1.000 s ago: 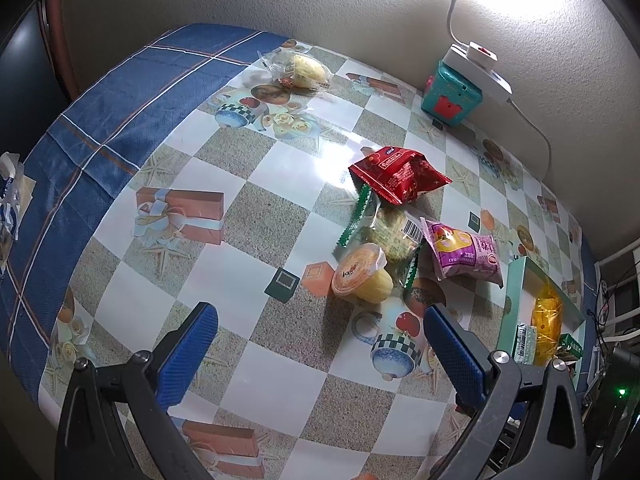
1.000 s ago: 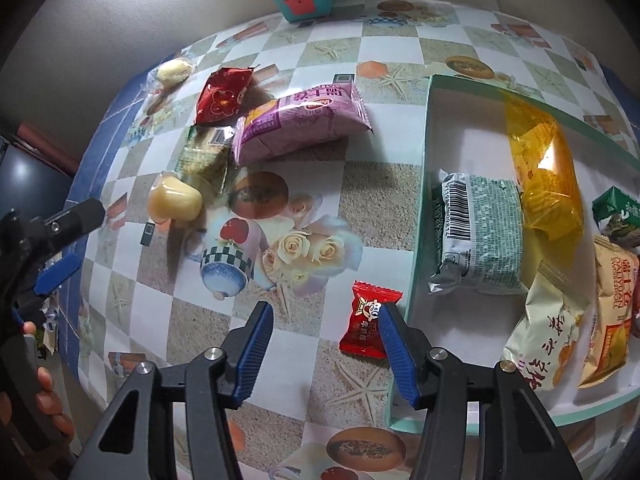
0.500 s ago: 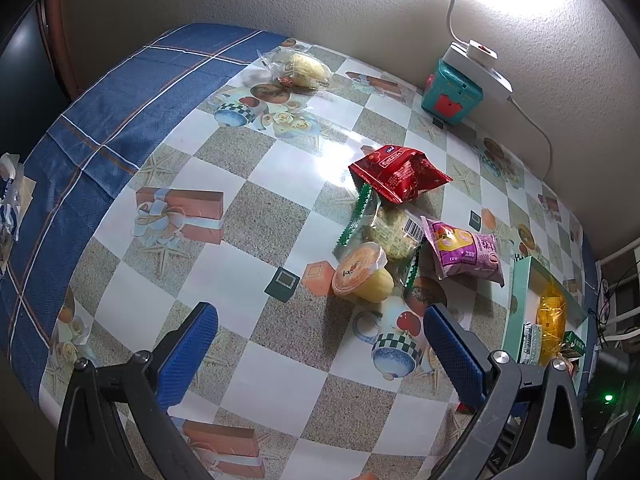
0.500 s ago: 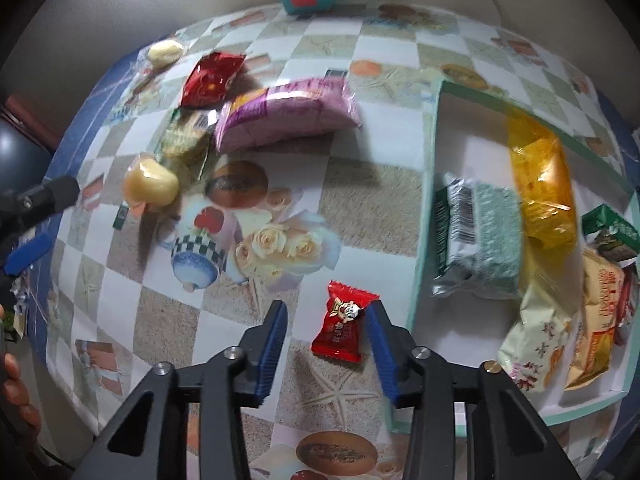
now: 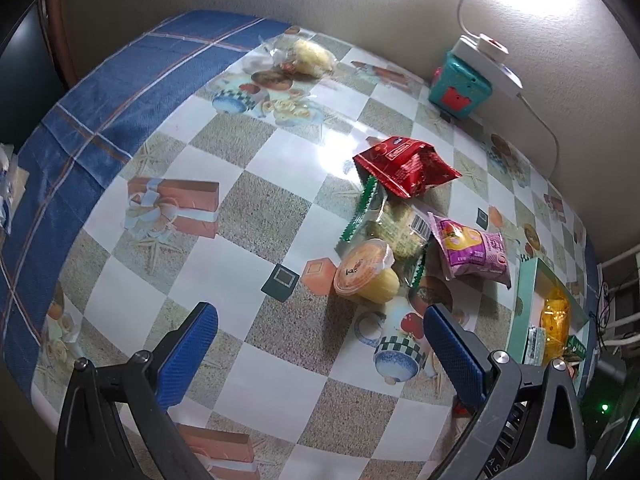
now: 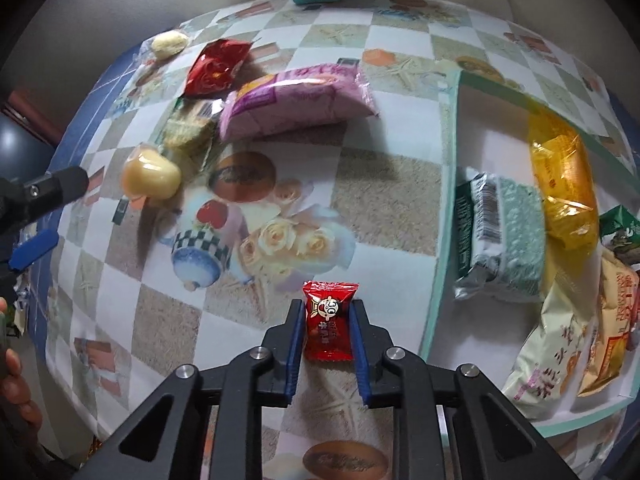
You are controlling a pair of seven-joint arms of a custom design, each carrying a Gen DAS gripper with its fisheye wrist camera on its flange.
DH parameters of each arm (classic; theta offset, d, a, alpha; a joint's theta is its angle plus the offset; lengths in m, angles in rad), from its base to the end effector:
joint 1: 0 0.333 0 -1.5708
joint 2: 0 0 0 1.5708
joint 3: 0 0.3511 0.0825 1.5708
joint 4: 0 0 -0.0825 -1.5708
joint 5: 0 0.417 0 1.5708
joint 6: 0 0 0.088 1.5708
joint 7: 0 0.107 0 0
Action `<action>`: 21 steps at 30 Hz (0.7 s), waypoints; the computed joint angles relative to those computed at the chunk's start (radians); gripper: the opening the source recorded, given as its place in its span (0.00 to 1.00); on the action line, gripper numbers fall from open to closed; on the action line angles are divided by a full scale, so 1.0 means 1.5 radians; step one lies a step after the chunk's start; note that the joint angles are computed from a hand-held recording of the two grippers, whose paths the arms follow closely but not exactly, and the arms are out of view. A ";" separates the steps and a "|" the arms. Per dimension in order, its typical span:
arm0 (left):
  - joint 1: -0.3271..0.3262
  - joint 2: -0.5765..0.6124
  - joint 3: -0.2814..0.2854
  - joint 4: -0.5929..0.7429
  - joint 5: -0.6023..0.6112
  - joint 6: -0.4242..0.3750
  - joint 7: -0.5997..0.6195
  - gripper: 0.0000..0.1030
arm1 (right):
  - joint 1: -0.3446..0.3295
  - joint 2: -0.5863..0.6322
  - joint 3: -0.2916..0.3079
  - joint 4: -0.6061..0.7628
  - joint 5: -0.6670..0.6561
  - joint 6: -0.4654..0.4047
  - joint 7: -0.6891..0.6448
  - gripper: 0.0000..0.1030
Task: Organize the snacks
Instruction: 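Lower the right gripper onto the small red candy and close it, then close the left gripper on the yellow cup snack while the right gripper holds the red candy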
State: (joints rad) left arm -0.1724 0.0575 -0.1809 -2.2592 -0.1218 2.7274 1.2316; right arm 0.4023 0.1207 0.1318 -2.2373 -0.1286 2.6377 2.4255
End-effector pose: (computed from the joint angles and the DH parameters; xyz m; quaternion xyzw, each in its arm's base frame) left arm 0.5535 -0.1984 0.3937 -0.7220 0.6600 -0.2016 0.0501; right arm 0.5074 0.3028 0.3564 -0.6188 0.7724 -0.0434 0.1366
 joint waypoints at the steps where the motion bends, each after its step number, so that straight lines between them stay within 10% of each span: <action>1: 0.001 0.003 -0.001 0.001 -0.011 0.004 0.007 0.99 | 0.000 0.001 -0.003 0.000 -0.009 0.002 0.007 0.23; 21: -0.079 0.107 0.034 0.093 0.230 -0.018 -0.075 0.92 | -0.028 -0.009 -0.005 -0.028 0.046 0.061 -0.033 0.23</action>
State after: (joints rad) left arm -0.2909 0.2180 -0.1300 -2.1201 0.2233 2.7005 1.1196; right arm 0.3598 0.1068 0.1250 -2.2797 -0.0591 2.7293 2.3754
